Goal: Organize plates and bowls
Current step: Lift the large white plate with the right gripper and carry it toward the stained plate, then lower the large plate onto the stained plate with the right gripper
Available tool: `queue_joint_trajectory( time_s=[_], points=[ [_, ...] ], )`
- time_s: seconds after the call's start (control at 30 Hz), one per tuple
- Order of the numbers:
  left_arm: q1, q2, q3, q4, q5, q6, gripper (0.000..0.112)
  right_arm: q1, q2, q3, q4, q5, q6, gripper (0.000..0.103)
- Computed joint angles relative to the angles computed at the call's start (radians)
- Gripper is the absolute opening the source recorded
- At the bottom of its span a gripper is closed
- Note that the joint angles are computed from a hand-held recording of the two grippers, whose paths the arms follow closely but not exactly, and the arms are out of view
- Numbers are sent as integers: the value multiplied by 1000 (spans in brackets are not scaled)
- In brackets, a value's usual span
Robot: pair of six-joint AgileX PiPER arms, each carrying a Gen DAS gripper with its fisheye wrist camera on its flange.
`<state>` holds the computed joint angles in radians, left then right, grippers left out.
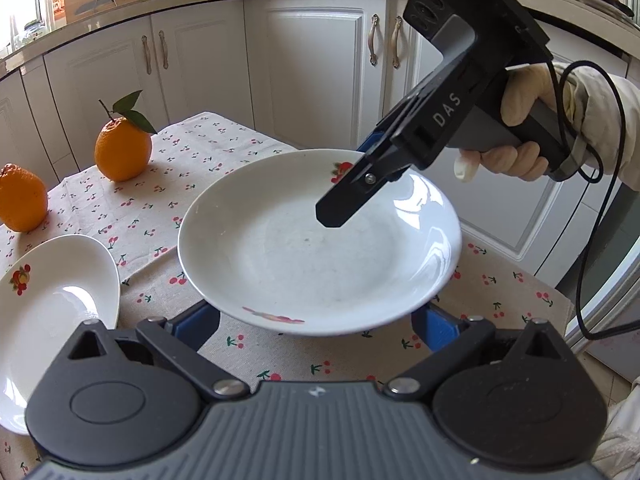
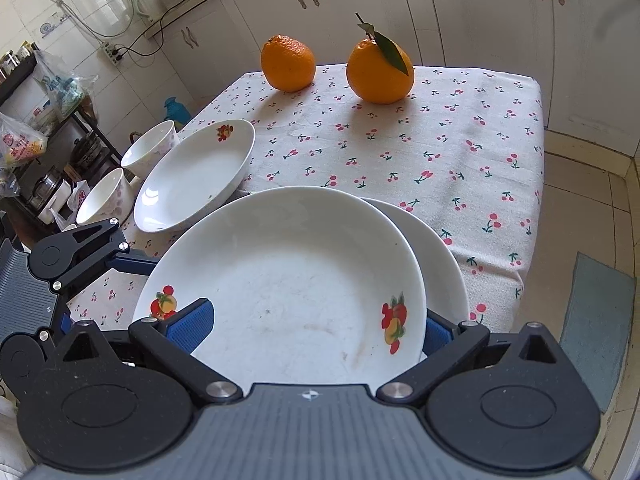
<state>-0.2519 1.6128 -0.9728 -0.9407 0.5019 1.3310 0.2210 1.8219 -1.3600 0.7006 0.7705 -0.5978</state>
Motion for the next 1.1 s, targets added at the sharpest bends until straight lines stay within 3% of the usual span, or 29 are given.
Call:
queue_joint_trajectory(
  time_s=[0.53,1.1],
  points=[
    [4,46,-10,-80,-3,76,101,2,-84,85,-53,-40,74,103],
    [21,20,37,-209,6,214,101,78,-126,88,-304,-79,351,103]
  ],
)
